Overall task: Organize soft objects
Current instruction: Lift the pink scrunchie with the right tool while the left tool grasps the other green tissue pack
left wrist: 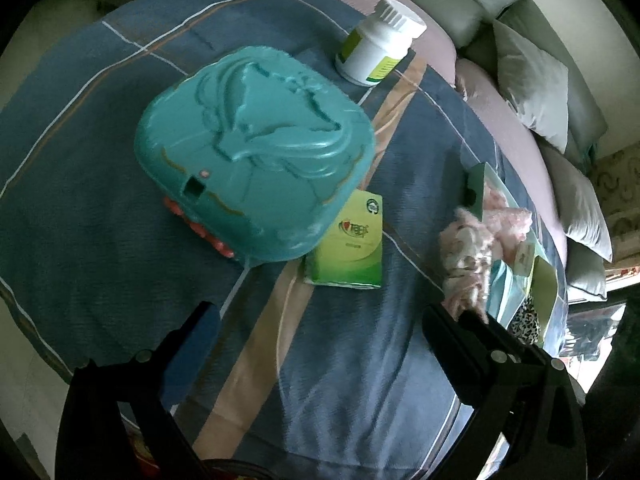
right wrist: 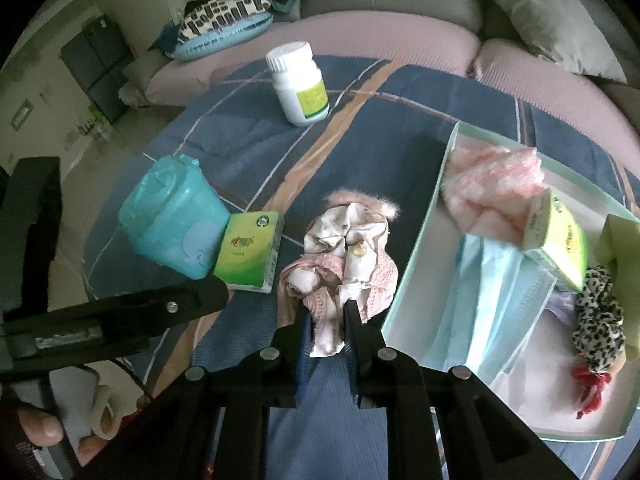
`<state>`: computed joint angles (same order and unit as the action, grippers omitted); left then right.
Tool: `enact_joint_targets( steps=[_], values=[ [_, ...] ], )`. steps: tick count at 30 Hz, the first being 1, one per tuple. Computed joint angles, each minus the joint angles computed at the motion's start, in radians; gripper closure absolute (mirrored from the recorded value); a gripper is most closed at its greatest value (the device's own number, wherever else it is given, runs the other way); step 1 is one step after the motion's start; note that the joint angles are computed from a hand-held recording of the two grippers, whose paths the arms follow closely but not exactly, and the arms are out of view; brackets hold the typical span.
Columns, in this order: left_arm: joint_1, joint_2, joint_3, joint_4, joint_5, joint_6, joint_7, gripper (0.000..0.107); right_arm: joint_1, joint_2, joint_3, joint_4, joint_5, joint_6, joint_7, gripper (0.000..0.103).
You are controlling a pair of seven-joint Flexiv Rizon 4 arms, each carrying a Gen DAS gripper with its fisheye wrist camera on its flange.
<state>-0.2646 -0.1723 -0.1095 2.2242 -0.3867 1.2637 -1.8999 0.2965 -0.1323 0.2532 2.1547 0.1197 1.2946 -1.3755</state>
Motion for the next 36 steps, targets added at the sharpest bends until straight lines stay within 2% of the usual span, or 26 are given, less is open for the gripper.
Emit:
enact_joint_targets(
  steps=[4,13,17,22,25,29,32,34,35,36],
  values=[
    [-0.009,-0.015,0.007,-0.032,0.049,-0.021,-0.019,0.017,-0.011,0.055,-0.008,0.035,0.009,0.023,0.005,0.087],
    [-0.038,-0.050,0.027,-0.103,0.180,-0.060,-0.070,0.018,-0.024,0.141,-0.046,0.111,-0.070,0.077,0.074,0.087],
    [-0.051,-0.067,0.045,-0.139,0.252,-0.075,-0.110,0.018,-0.034,0.151,-0.060,0.128,-0.092,0.086,0.101,0.087],
    [-0.067,-0.085,0.066,-0.174,0.335,-0.089,-0.166,0.019,-0.039,0.159,-0.067,0.134,-0.086,0.088,0.102,0.087],
    [-0.096,-0.109,0.099,-0.227,0.437,-0.125,-0.235,0.023,-0.037,0.160,-0.067,0.137,-0.075,0.096,0.093,0.087],
    [-0.103,-0.132,0.111,-0.262,0.495,-0.156,-0.289,0.025,-0.034,0.163,-0.068,0.136,-0.040,0.101,0.066,0.087],
    [-0.114,-0.143,0.123,-0.288,0.544,-0.188,-0.323,0.043,-0.032,0.164,-0.069,0.135,-0.013,0.100,0.051,0.087],
    [-0.113,-0.151,0.120,-0.300,0.555,-0.204,-0.328,0.045,-0.032,0.163,-0.070,0.134,-0.005,0.099,0.045,0.087],
    [-0.111,-0.153,0.118,-0.301,0.558,-0.206,-0.330,0.049,-0.032,0.163,-0.070,0.133,0.002,0.098,0.041,0.087],
    [-0.108,-0.152,0.116,-0.298,0.558,-0.202,-0.329,0.058,-0.032,0.163,-0.070,0.131,0.002,0.097,0.043,0.087]
  ],
)
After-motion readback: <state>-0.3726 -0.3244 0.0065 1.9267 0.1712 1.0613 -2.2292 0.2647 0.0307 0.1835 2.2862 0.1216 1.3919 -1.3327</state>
